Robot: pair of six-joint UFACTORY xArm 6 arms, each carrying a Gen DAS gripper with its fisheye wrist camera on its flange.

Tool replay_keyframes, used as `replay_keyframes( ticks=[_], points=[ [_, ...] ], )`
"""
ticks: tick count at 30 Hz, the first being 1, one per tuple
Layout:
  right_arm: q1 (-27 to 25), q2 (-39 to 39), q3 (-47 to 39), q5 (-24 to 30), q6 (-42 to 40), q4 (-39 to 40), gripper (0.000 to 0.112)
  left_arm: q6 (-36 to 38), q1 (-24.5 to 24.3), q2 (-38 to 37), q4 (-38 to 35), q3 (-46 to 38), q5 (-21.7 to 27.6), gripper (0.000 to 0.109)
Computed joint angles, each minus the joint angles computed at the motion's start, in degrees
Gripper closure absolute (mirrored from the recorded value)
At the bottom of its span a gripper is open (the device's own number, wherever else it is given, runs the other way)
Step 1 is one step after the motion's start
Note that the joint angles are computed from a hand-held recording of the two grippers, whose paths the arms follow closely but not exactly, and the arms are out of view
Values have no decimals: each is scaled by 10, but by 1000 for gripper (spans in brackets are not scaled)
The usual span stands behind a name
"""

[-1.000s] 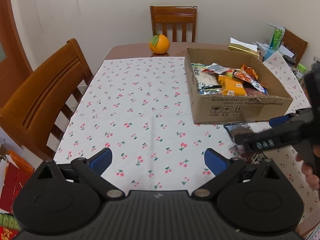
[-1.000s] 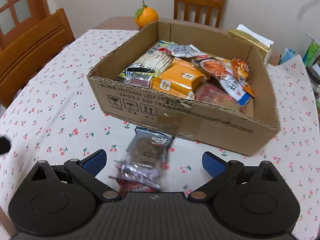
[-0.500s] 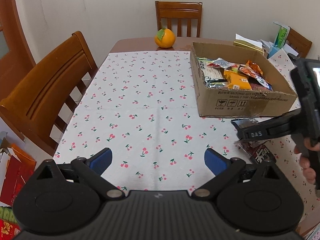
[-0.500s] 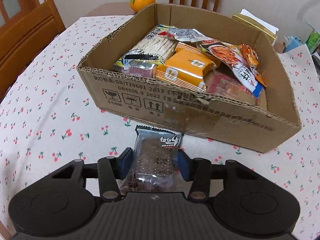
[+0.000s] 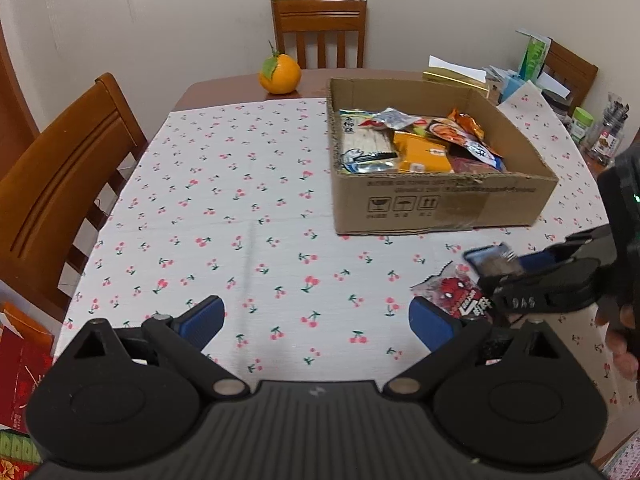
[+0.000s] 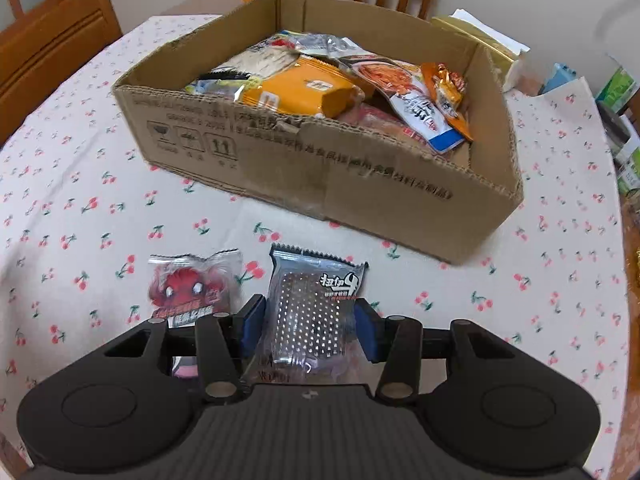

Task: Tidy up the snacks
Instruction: 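Close the left tool on the red spicy pack while the right tool reaches the clear silver packet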

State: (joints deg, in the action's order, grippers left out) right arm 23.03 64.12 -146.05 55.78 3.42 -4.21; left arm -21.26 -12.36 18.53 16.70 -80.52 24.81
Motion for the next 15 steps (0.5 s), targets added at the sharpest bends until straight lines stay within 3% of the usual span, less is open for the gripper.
replay_keyframes(
  ticks=[8,10,15],
  points=[
    [6,-67,123,-62,-72,51,55,-4,-15,20,-13,-27,21,10],
    [2,-87,160,-81,-77,44,43,-1,-20,30,-18,-37,23,10],
    [-13,-125,229,-113,-103,35,25,20,-35,73,-62,-84,42,10]
  ],
)
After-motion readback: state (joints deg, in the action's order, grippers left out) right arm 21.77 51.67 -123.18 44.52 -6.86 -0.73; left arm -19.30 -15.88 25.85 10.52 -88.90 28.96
